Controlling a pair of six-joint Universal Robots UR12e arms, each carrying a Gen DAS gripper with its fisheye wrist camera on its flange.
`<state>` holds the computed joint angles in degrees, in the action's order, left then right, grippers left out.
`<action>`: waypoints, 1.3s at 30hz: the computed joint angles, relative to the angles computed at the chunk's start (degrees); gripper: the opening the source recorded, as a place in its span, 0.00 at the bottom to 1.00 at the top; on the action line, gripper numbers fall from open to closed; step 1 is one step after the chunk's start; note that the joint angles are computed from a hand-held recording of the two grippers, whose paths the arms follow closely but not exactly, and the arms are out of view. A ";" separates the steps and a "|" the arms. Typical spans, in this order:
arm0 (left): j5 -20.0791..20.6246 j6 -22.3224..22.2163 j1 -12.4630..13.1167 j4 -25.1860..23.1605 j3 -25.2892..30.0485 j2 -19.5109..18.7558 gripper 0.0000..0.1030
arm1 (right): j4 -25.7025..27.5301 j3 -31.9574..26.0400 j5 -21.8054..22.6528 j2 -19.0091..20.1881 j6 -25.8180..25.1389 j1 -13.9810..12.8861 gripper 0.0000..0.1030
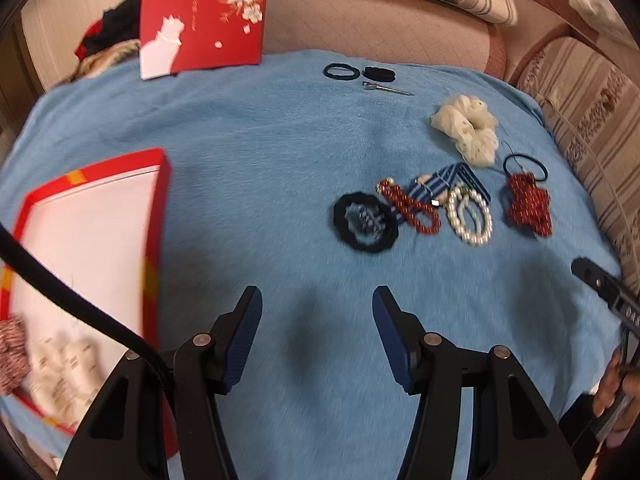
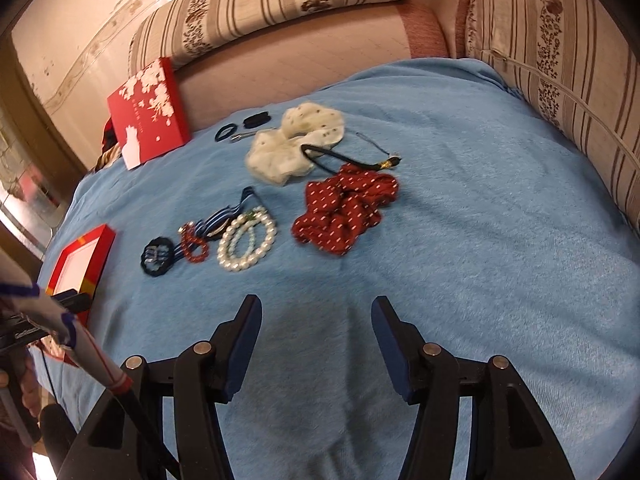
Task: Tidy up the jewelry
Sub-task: 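Withdraw both tools from the tray toward the remaining accessories, then grasp the red polka-dot scrunchie with right tool while left grasps black hair tie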
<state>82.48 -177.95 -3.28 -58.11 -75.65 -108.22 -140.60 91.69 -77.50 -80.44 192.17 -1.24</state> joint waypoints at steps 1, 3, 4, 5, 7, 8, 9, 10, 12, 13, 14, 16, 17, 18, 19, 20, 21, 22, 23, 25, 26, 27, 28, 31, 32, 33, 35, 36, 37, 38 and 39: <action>-0.93 -0.41 0.17 -0.32 0.74 -0.78 0.55 | -0.21 -0.20 -0.13 0.24 0.14 -0.10 0.61; -2.36 -0.94 0.43 -0.89 1.99 -2.01 0.55 | -0.61 -0.56 -0.23 0.71 0.65 -0.35 0.61; -3.31 -1.14 0.63 -1.15 2.62 -2.64 0.55 | -0.78 -0.72 -0.19 0.94 0.87 -0.48 0.62; -4.45 -1.40 0.85 -1.53 3.35 -3.35 0.55 | -0.89 -0.95 -0.32 1.22 1.15 -0.62 0.62; -6.92 -1.80 1.34 -2.39 4.78 -4.70 0.54 | -0.95 -1.41 -0.47 1.82 1.48 -0.84 0.62; -7.67 -2.01 1.50 -2.58 5.20 -5.13 0.52 | -0.93 -1.62 -0.45 2.09 1.55 -0.93 0.62; -8.65 -2.18 1.68 -2.85 5.76 -5.71 0.50 | -0.95 -1.88 -0.43 2.45 1.73 -0.97 0.62; -9.74 -2.18 1.85 -3.10 6.21 -6.19 0.48 | -0.97 -2.07 -0.37 2.69 1.85 -0.99 0.62; -11.23 -2.25 2.04 -3.37 6.88 -6.93 0.48 | -1.25 -2.53 0.00 3.37 2.30 -1.05 0.62; -12.04 -2.10 2.07 -3.33 7.27 -7.40 0.48 | -1.39 -2.80 0.22 3.74 2.62 -1.05 0.62; -12.67 -1.67 2.05 -3.63 7.73 -7.86 0.48 | -1.46 -3.11 0.37 4.12 2.95 -1.04 0.63; -13.38 -0.72 1.87 -4.86 8.79 -8.78 0.43 | -1.44 -3.73 0.38 4.81 3.46 -0.94 0.63; -13.64 -0.18 1.79 -5.55 9.26 -9.15 0.39 | -1.32 -4.20 0.19 5.33 3.84 -0.85 0.63; -13.61 0.28 1.61 -5.94 9.70 -9.53 0.39 | -1.22 -4.51 0.13 5.69 4.18 -0.80 0.63; -13.55 0.48 1.47 -5.76 9.89 -9.72 0.37 | -1.14 -4.83 0.34 6.07 4.69 -0.82 0.63; -14.37 0.60 1.53 -5.98 10.10 -9.83 0.24 | -1.11 -5.05 0.66 6.34 5.21 -0.87 0.63; -16.77 0.47 1.85 -7.41 10.66 -10.14 0.14 | -1.15 -5.22 1.20 6.61 5.86 -0.99 0.63; -18.81 0.03 2.14 -8.64 11.10 -10.41 0.12 | -1.33 -5.36 1.97 6.89 6.67 -1.15 0.63; -20.47 -1.15 2.42 -8.61 10.98 -10.38 0.11 | -1.66 -5.43 3.05 7.14 7.58 -1.37 0.63; -21.64 -2.48 2.69 -7.86 10.51 -9.92 0.10 | -2.12 -5.51 5.63 7.57 9.24 -1.88 0.38; -22.61 -3.37 2.94 -7.46 10.08 -9.54 0.10 | -1.59 -5.71 6.67 7.75 9.68 -2.05 0.16; -23.26 -4.00 3.11 -7.19 9.77 -9.22 0.10 | -1.54 -5.71 6.89 7.75 10.06 -2.05 0.15; -24.03 -4.79 3.40 -6.63 9.07 -8.51 0.09 | -2.24 -5.36 6.91 7.51 10.47 -2.03 0.14; -23.75 -5.19 3.77 -5.56 7.35 -6.42 0.09 | -2.82 -4.62 6.97 6.59 9.30 -1.78 0.10; -23.24 -5.07 3.84 -5.39 6.77 -5.61 0.09 | -3.03 -4.19 7.09 6.03 8.60 -1.69 0.10; -23.00 -5.01 3.88 -5.27 6.49 -5.14 0.09 | -3.25 -3.72 7.22 5.43 7.91 -1.62 0.10; -23.35 -4.53 4.24 -5.20 5.39 -3.73 0.10 | -3.55 -2.73 7.52 4.12 6.55 -1.48 0.09; -23.76 -4.20 4.47 -5.34 4.74 -3.00 0.10 | -3.63 -2.28 7.66 3.48 5.95 -1.39 0.09; -23.85 -3.93 4.67 -5.42 4.29 -2.54 0.10 | -3.73 -1.90 7.98 2.99 5.59 -1.38 0.09; -23.03 -3.94 4.75 -5.01 3.42 -1.77 0.10 | -3.89 -1.16 8.88 2.12 5.18 -1.40 0.09; -21.74 -3.92 4.76 -4.46 2.67 -1.13 0.10 | -3.90 -0.56 9.45 1.47 4.88 -1.40 0.09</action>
